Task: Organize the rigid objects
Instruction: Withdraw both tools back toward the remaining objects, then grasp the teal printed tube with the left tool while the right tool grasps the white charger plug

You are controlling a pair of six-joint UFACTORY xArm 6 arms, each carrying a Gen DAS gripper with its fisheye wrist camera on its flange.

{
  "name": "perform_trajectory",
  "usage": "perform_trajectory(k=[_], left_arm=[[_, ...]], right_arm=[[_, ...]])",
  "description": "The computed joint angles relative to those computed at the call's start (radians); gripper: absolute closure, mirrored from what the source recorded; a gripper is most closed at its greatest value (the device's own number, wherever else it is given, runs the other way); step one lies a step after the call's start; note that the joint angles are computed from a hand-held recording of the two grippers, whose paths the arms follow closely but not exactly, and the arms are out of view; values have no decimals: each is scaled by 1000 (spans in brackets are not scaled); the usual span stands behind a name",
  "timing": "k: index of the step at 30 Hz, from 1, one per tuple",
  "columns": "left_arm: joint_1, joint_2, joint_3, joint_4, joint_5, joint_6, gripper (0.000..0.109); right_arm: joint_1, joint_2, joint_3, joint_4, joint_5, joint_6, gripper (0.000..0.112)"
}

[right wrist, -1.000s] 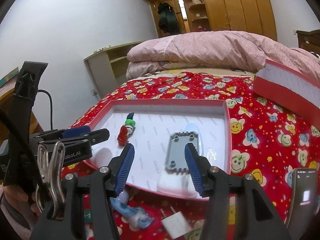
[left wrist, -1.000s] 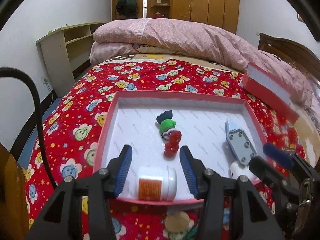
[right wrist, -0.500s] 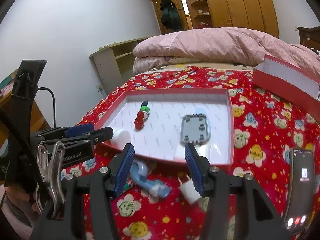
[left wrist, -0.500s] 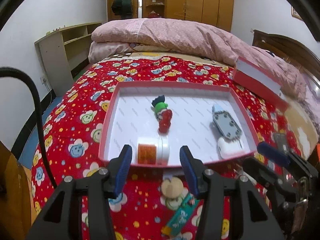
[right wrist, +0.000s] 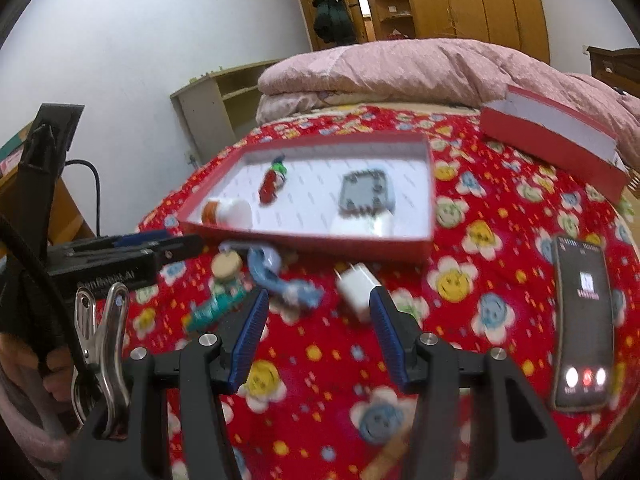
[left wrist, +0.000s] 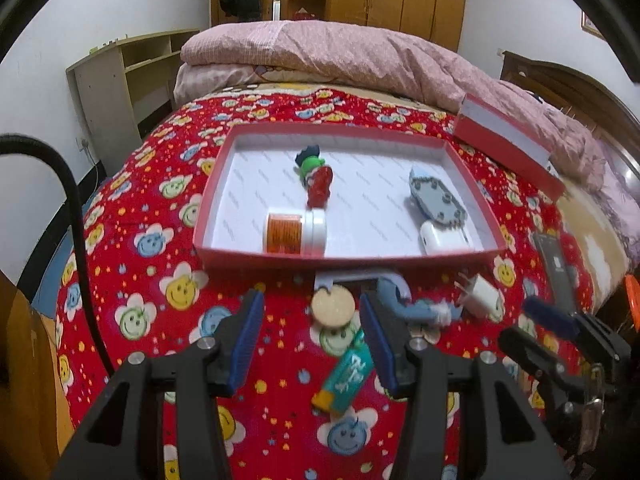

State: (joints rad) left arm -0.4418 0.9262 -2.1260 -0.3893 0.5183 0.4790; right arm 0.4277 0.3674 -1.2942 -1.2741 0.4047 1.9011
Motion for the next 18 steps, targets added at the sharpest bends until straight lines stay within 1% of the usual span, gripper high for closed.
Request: perform_trajectory(k=[5,11,18], left_arm=[[1,-18,48,-13,3,16,56],[-6,-41,105,-28,-3,68,56],[-10,-27,99,-43,29,119,56]], right_arm=[[6,-23,57,8,2,28,58],[14,-30,84,20,3,33,58],[20,-13,84,49,-12,2,58]])
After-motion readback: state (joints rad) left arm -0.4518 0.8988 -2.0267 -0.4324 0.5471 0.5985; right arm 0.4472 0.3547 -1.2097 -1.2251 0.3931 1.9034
